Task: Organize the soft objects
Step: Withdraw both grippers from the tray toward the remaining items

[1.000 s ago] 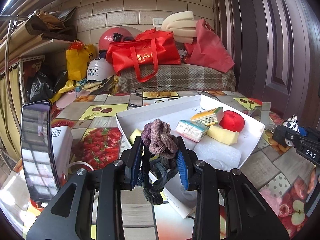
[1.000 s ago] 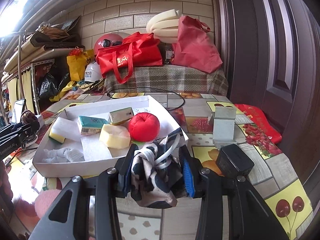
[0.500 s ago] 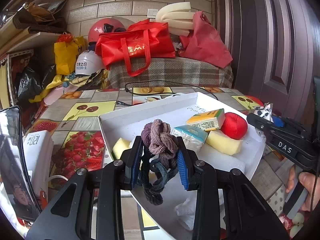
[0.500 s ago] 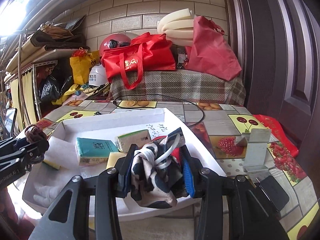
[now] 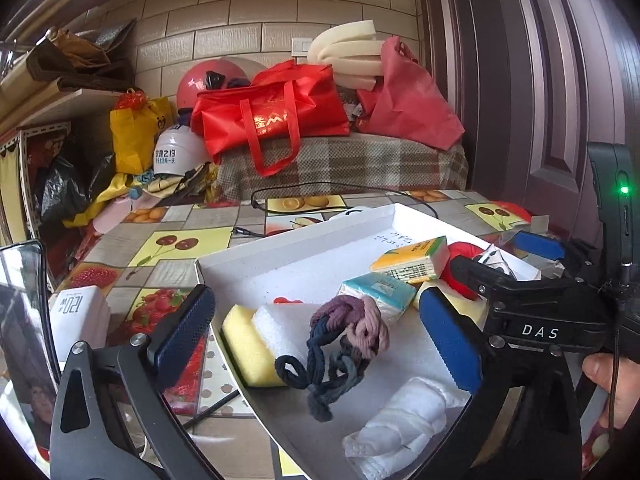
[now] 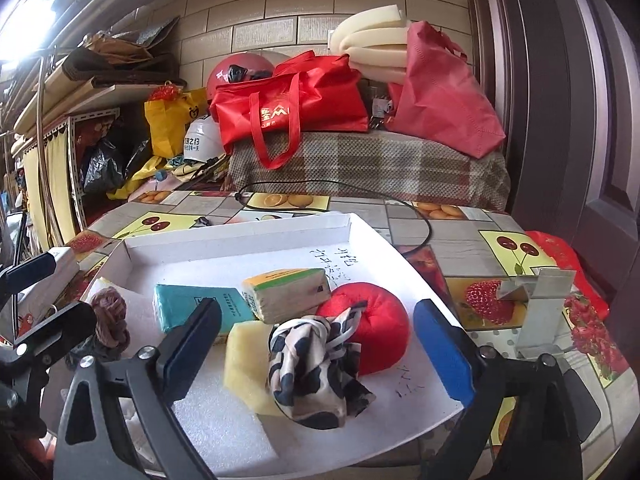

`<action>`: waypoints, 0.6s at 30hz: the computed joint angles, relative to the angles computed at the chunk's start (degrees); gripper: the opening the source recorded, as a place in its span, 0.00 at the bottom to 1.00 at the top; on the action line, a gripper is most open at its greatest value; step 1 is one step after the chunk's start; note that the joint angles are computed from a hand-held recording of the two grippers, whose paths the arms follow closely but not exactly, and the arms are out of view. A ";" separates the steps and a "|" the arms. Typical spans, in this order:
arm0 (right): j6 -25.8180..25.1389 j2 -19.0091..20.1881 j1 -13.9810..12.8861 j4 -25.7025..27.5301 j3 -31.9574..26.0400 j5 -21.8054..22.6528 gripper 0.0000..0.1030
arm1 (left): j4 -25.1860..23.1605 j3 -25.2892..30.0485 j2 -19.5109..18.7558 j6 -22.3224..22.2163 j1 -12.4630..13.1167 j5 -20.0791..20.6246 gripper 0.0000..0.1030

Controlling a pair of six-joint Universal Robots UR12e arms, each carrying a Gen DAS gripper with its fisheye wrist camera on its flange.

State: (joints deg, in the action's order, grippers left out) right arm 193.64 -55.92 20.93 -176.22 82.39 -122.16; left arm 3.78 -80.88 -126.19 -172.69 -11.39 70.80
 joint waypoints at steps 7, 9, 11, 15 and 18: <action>0.13 0.26 0.28 -2.79 0.26 -2.45 1.00 | 1.50 0.04 -0.22 -3.37 0.59 -0.06 1.00; 1.43 0.29 0.52 -5.05 0.78 -4.82 1.00 | 2.16 -0.12 -0.22 -4.89 0.78 -0.08 1.00; 4.06 0.01 0.51 -6.40 1.55 -6.66 1.00 | 3.09 -0.28 -0.25 -6.55 1.00 0.12 1.00; 14.91 -1.08 0.24 -1.46 2.45 -12.00 1.00 | 4.02 -0.38 -0.33 -9.90 1.27 1.39 1.00; 19.61 -1.32 0.29 3.73 1.92 -14.75 1.00 | 3.26 -0.17 -0.37 -10.93 1.43 1.38 1.00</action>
State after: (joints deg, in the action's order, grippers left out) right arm 213.25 -57.25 21.22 -172.49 84.31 -136.91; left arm 7.04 -81.05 -126.56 -183.62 -9.96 72.18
